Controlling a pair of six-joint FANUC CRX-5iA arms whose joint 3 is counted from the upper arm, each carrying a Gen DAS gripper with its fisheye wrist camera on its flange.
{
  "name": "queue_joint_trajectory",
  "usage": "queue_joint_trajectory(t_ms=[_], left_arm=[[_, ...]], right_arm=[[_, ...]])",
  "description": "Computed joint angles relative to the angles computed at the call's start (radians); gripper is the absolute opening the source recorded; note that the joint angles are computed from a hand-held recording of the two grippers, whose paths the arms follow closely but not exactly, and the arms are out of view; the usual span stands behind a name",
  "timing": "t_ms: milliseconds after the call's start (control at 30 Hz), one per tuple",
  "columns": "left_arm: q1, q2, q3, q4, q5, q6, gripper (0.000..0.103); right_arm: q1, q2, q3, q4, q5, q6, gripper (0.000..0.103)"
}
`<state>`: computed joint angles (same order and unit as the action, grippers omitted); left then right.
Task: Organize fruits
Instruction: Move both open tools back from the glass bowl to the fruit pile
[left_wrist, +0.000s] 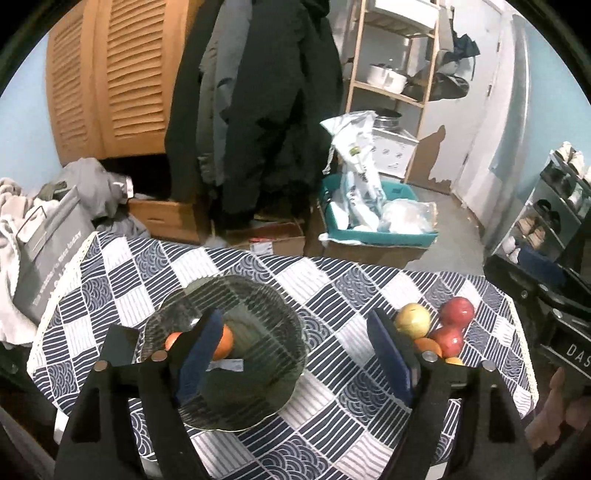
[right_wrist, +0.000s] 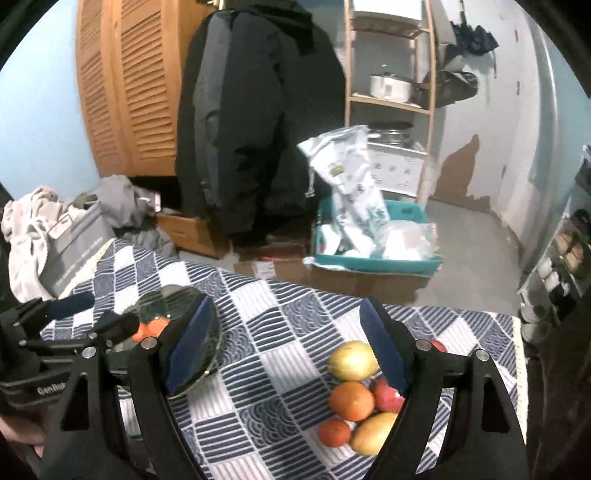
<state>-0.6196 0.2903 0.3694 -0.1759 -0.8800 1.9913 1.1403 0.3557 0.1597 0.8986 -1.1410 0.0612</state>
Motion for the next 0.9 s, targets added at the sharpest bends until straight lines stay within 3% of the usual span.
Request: queue_joint_trajectory(t_ms=[467, 900], left_arm=[[-0.048, 0.036, 0.053, 0.017, 0.001, -0.049, 0.087], [-0.101, 0.089, 0.124, 0.014, -0.031, -0.085, 0.087]], right_arm=[[0.037, -0.135, -0.163, 0.062, -0.118, -0.138, 0.085], [0.058, -0.222, -0.284, 0.002, -0.165, -0.215, 0.085]])
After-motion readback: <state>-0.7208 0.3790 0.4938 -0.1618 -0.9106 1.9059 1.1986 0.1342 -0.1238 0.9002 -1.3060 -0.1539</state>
